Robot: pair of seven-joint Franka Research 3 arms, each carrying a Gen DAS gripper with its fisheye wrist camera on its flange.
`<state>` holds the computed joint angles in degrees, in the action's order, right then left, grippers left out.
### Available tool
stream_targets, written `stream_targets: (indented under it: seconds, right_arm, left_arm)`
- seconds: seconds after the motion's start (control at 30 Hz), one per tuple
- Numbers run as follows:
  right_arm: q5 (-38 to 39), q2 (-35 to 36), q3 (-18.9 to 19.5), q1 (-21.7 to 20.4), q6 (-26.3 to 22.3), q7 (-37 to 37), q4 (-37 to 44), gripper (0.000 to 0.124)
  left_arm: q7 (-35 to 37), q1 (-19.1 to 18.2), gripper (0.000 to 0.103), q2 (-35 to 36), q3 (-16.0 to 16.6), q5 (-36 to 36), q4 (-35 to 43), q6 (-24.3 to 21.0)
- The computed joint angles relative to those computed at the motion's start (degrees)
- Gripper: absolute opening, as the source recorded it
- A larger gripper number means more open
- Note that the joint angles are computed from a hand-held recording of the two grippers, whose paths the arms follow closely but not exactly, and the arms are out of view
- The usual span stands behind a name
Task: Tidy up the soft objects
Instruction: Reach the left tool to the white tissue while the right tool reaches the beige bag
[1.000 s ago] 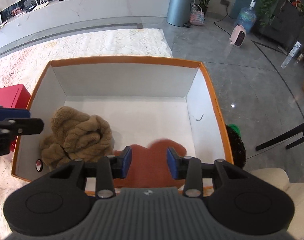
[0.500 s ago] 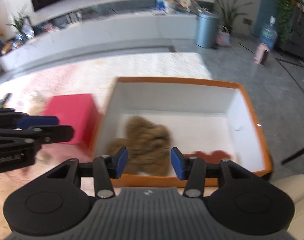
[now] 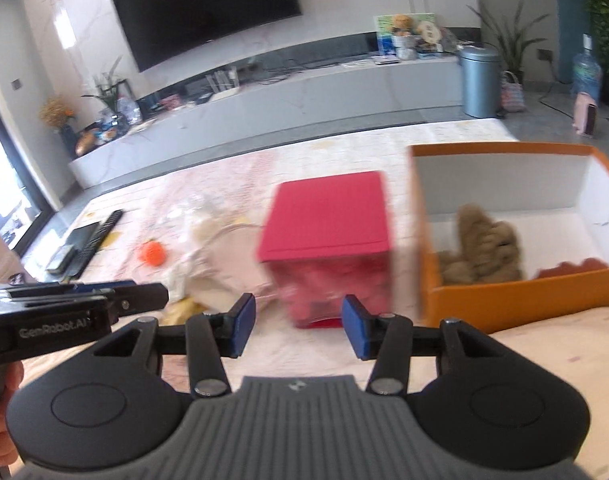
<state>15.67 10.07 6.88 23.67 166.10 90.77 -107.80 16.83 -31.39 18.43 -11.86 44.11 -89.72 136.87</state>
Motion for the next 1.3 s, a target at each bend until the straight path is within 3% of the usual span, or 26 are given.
stream_targets:
  seconds: [0.2,0.43,0.7,0.8,1.1,1.3]
  right_arm:
    - [-0.3,3.9,1.2,2.2,-2.3,-0.4,4.7,0.048]
    - [-3.6,9.2,0.7,5.1,-6.0,1.2,11.2,0.048]
    - [-4.9,16.3,0.2,6.3,-10.9,1.4,20.6,0.048]
    - [-5.4,18.8,0.0,6.7,-12.3,1.0,24.1,0.050]
    - [-6.3,26.2,0.0,7.5,-17.4,-3.1,35.1,0.056]
    - [-8.5,30.9,-1.4,8.4,-20.6,-5.3,42.2,0.056]
  left_arm:
    - [5.7,3.1,0.036,-6.2,-0.9,-0.9,-9.6,-1.1]
    - [23.6,6.9,0.038,-8.5,-2.2,-2.5,-14.2,-1.8]
    - [45.7,11.1,0.060,-8.3,-2.3,-8.0,-18.0,5.7]
    - [52.3,11.4,0.066,-5.7,-2.2,-9.8,-15.9,4.8]
    - [58.5,12.8,0.074,0.6,-0.5,-16.2,-9.4,-0.1]
    - [61.3,14.2,0.081,3.0,-0.7,-21.6,-7.7,-0.9]
